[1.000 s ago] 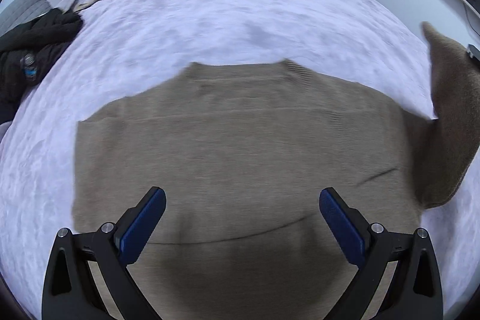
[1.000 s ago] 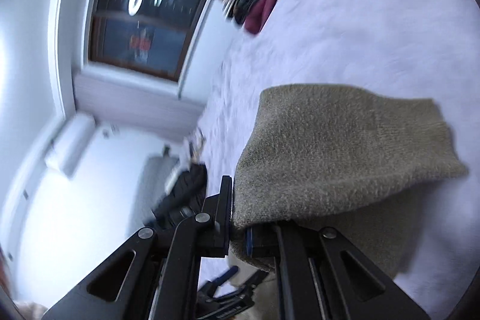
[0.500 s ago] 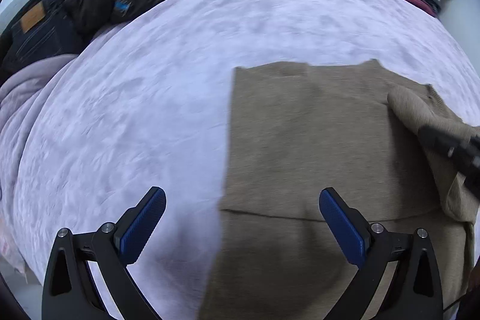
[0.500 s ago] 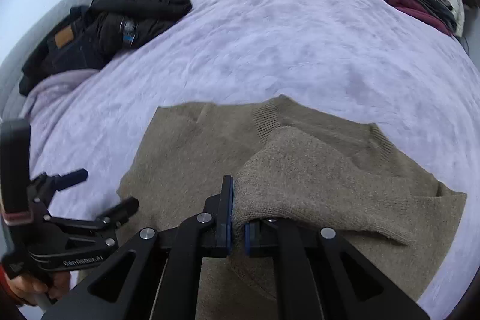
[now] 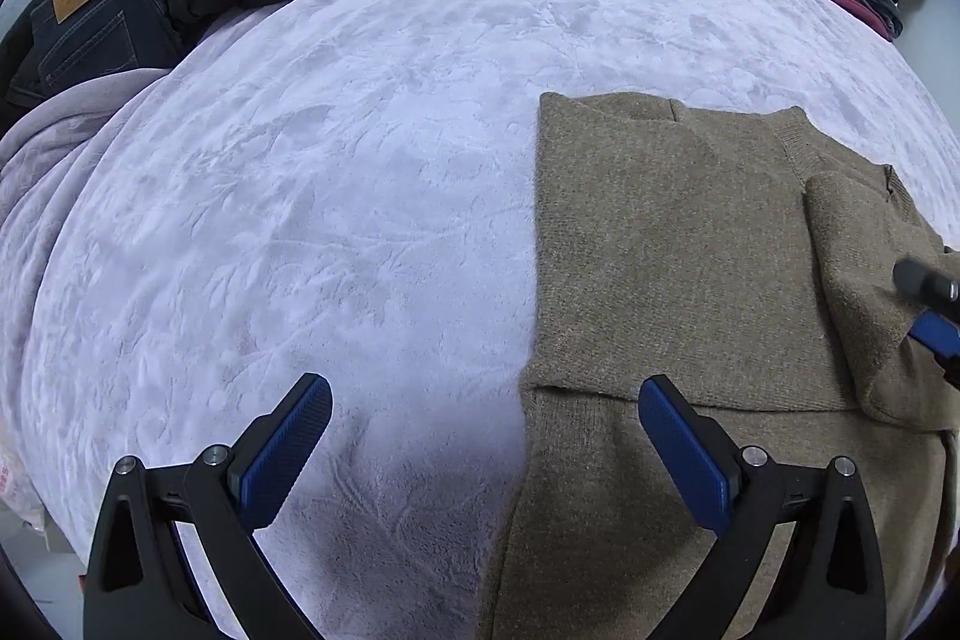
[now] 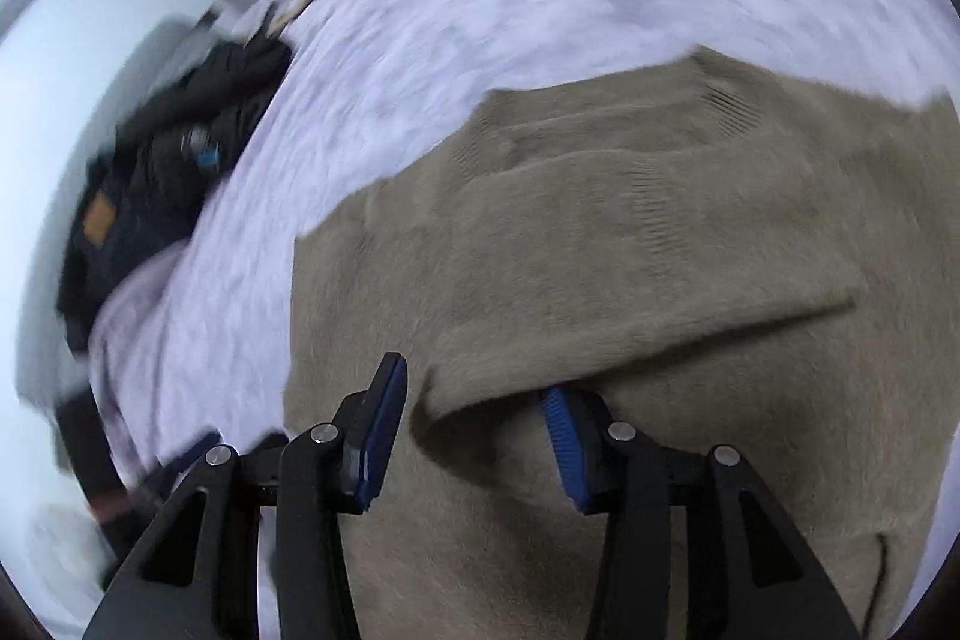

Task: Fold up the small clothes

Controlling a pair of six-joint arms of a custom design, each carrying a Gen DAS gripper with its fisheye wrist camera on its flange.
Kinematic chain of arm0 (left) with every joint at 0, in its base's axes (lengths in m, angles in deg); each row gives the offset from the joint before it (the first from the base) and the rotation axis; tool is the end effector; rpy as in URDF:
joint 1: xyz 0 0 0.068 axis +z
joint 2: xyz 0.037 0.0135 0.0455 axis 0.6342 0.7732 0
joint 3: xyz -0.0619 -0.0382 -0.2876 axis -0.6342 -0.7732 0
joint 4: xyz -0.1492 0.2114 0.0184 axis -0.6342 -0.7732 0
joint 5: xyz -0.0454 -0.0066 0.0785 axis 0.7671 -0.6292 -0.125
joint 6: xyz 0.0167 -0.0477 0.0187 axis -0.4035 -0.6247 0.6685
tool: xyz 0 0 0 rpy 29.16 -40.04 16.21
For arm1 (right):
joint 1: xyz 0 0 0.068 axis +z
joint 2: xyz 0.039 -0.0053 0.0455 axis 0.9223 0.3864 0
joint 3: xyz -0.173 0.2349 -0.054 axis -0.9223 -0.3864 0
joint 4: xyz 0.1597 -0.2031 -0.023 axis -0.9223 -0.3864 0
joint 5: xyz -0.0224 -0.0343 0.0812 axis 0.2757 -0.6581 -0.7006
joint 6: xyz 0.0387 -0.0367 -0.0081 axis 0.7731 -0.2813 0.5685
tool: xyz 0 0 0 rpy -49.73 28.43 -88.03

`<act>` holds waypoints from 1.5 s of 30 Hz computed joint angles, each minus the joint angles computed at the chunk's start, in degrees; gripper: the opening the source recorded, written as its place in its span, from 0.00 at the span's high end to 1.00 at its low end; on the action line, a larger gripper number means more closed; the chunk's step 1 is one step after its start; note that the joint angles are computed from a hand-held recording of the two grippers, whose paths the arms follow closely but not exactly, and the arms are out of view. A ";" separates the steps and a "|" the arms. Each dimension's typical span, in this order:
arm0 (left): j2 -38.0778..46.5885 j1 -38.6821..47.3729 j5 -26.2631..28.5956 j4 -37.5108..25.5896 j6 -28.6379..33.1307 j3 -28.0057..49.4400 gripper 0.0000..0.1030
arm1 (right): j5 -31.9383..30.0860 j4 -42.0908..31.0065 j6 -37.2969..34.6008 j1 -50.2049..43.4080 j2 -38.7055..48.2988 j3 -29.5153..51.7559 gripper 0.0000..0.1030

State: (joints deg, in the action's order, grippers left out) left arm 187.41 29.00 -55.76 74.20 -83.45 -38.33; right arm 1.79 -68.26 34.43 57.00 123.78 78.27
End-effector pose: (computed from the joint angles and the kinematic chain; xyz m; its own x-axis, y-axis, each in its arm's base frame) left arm 0.2774 -0.0456 0.1024 -0.9205 -0.0732 -0.3838 -0.0960 0.9945 0.0407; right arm 0.3274 -0.0383 0.0896 -0.9089 0.3284 -0.2570 0.1160 0.7911 0.6006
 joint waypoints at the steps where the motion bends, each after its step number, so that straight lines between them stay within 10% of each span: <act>1: -0.35 0.05 0.27 0.03 0.14 -0.21 0.00 | -3.14 1.74 5.14 -2.84 1.87 0.31 0.79; 2: -0.82 0.06 0.55 0.10 0.41 -0.55 0.00 | -6.04 3.74 9.71 -5.02 3.84 0.70 0.95; 4: -1.41 -0.04 0.83 0.48 1.30 -1.31 0.00 | -7.02 6.35 12.14 -5.42 4.50 1.40 0.95; 10: -1.47 -0.37 1.20 1.66 2.06 -4.05 0.00 | 3.13 -6.07 -16.93 11.68 -3.51 4.40 0.92; 15: -1.06 0.84 2.67 1.11 1.49 -4.75 0.00 | 17.20 -6.46 -22.55 22.22 -5.22 2.14 0.58; 23: -1.74 1.35 13.76 -0.37 2.33 -0.71 0.00 | -2.77 -12.50 -17.36 -6.51 -7.59 -5.75 0.58; 30: 6.70 -3.24 10.75 0.18 0.67 6.96 0.00 | -9.61 -20.96 -21.17 -33.77 2.17 -4.71 0.58; 37: 11.12 -5.87 5.89 -2.37 -0.38 12.19 0.00 | -21.59 -3.46 -6.72 -37.49 8.70 -7.81 0.58; 39: 11.47 -6.81 4.72 -3.24 -0.48 13.47 0.00 | -22.79 0.95 -2.61 -36.79 9.32 -9.26 0.91; 45: 12.90 -8.83 2.23 -3.70 1.34 14.24 0.00 | -17.52 -4.11 -12.53 -41.78 0.66 -9.57 0.91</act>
